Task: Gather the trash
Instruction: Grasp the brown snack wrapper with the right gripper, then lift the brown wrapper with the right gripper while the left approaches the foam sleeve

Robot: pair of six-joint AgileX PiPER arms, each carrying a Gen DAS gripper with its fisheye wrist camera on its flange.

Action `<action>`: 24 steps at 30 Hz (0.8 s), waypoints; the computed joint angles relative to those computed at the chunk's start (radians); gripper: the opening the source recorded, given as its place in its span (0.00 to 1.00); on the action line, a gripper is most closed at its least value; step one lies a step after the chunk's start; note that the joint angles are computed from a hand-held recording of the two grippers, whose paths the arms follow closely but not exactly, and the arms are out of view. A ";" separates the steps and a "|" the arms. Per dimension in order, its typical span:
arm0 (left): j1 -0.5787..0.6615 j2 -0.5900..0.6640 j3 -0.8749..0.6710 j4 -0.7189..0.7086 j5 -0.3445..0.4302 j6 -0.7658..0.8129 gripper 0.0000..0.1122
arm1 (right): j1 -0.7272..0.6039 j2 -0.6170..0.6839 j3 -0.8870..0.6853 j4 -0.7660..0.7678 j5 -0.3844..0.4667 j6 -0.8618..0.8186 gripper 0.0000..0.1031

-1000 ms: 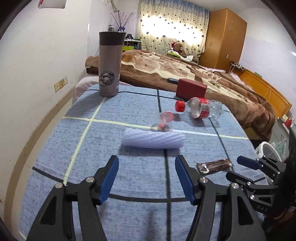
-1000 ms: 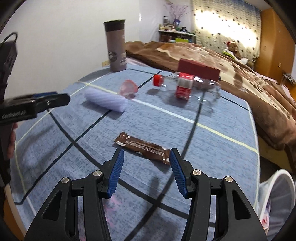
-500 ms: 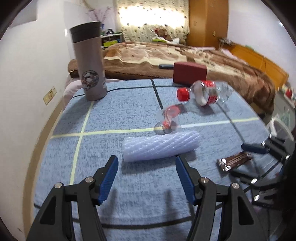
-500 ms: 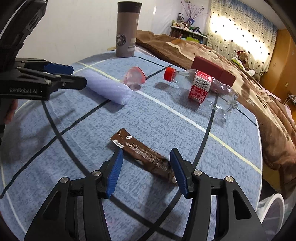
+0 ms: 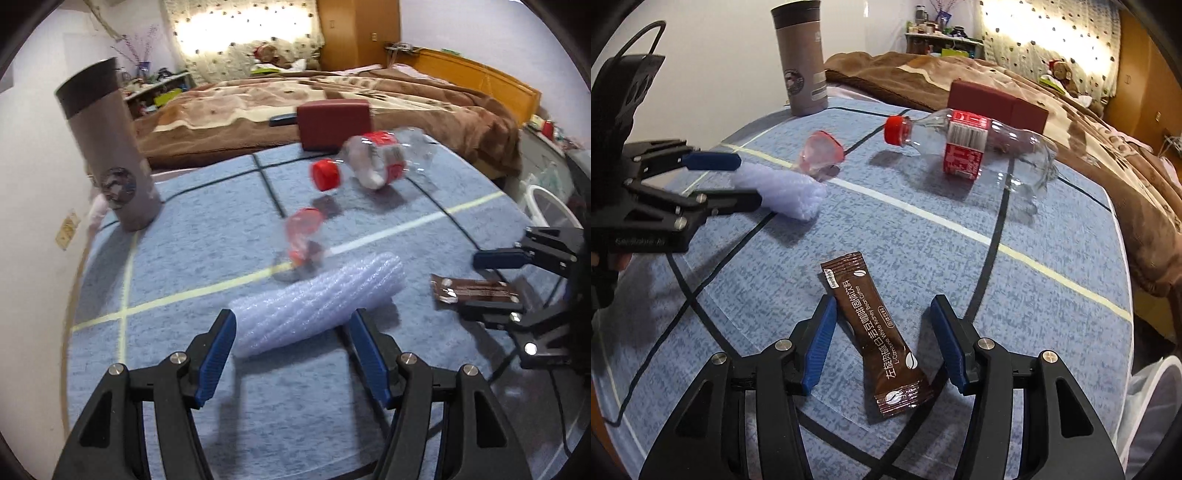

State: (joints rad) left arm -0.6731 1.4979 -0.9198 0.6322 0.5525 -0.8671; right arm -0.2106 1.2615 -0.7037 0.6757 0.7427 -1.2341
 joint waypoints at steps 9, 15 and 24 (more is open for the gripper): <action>-0.035 -0.024 0.020 -0.247 -0.048 0.179 0.59 | -0.044 0.024 -0.024 -0.004 0.016 0.012 0.23; -0.118 -0.019 0.004 -0.121 -0.017 0.048 0.59 | -0.056 0.045 -0.044 -0.027 -0.009 0.064 0.22; -0.150 -0.022 -0.058 0.137 0.077 -0.029 0.60 | -0.087 0.069 -0.056 0.008 0.013 0.036 0.22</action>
State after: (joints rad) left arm -0.8231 1.4763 -0.9778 0.7696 0.6291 -0.8963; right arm -0.2978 1.3301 -0.7601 0.6833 0.7557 -1.1983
